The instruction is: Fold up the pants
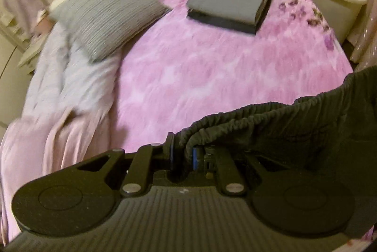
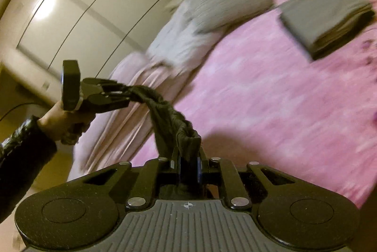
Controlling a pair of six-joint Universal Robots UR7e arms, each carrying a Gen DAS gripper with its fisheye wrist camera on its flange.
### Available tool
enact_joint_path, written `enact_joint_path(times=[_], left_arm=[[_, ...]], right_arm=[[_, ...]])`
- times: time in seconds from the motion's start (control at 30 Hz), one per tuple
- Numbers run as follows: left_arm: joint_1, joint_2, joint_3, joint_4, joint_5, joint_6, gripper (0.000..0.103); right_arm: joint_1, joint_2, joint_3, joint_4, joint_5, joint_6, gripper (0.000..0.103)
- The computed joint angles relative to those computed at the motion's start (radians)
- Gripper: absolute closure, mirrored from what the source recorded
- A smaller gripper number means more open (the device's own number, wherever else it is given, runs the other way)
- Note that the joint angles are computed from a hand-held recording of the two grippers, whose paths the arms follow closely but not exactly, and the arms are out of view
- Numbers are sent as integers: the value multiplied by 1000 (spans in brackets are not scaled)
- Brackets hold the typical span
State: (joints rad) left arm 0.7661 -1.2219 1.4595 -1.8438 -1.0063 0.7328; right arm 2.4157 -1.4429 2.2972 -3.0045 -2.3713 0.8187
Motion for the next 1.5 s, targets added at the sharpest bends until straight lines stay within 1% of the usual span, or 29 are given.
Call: enact_joint_path(times=[0.07, 0.13, 0.17, 0.2, 0.23, 0.27, 0.3, 0.33, 0.37, 0.43, 0.5, 0.53, 0.57, 0.63, 0.67, 0.7, 0.77, 0.8, 0.87, 0.93, 0.97, 1.03, 1.1, 1.17, 1.23, 1.33, 1.4, 1.47, 1.5], left_arm=[[-15, 80, -40, -31, -18, -1, 92], [-17, 174, -82, -103, -40, 3, 91], [-16, 213, -90, -146, -44, -4, 87], [-10, 261, -102, -192, -43, -23, 81], [-3, 295, -116, -208, -44, -50, 77], [7, 320, -118, -243, -45, -82, 72], [15, 328, -125, -243, -51, -107, 72], [23, 331, -122, -243, -48, -143, 72], [31, 317, -102, -251, -46, -163, 72], [51, 264, -44, -251, -36, -177, 71], [67, 196, 15, -232, 9, -214, 70], [82, 145, 55, -205, 33, -256, 69], [94, 97, 84, -171, 56, -299, 68], [117, -6, 144, -99, 101, -387, 64], [132, -66, 173, -50, 127, -442, 61], [145, -121, 197, 0, 156, -490, 59], [165, -221, 238, 101, 222, -577, 58], [181, -278, 253, 174, 256, -638, 58], [205, -357, 270, 274, 302, -722, 55], [241, -438, 278, 370, 338, -783, 52], [255, -464, 281, 394, 353, -793, 49], [294, -519, 297, 415, 384, -764, 45], [351, -556, 298, 415, 402, -719, 40], [412, -583, 282, 392, 400, -665, 40], [481, -592, 275, 311, 375, -600, 40], [591, -571, 259, 163, 300, -487, 39], [670, -535, 242, 55, 217, -399, 39], [724, -502, 226, 4, 143, -356, 39], [749, -482, 211, -6, 107, -336, 39]], right_arm=[[-53, -81, 23, 10, -41, -61, 95], [-125, -121, 37, -39, -76, -155, 94], [-143, -104, 29, -61, -100, -171, 93], [-183, -122, 38, -60, -116, -184, 91], [-236, -146, 42, -16, -131, -199, 82], [-263, -146, 36, 37, -168, -213, 65], [-281, -119, 24, 49, -193, -242, 54], [-303, -126, 31, 52, -197, -291, 40], [-308, -129, 37, 56, -184, -308, 39], [-327, -117, 47, 59, -130, -322, 38], [-345, -101, 57, 73, -76, -319, 37], [-352, -98, 65, 87, -47, -311, 37], [-323, -91, 68, 129, -41, -261, 37], [-310, -54, 58, 161, 4, -223, 37], [-280, -28, 41, 203, 16, -183, 37], [-265, -5, 29, 223, 39, -171, 37], [-225, 59, -11, 257, 86, -148, 37], [-218, 89, -28, 261, 114, -165, 37], [-203, 153, -65, 270, 154, -200, 37], [-191, 224, -109, 271, 196, -244, 37], [-187, 258, -130, 269, 212, -273, 37], [-174, 315, -171, 282, 231, -330, 37], [-157, 378, -219, 305, 244, -379, 37], [-147, 452, -279, 321, 254, -455, 37], [-139, 523, -338, 336, 244, -547, 37], [-143, 640, -449, 358, 230, -714, 37], [-160, 717, -526, 367, 213, -843, 37], [-179, 780, -596, 379, 200, -966, 37], [-188, 815, -638, 387, 189, -1042, 37]])
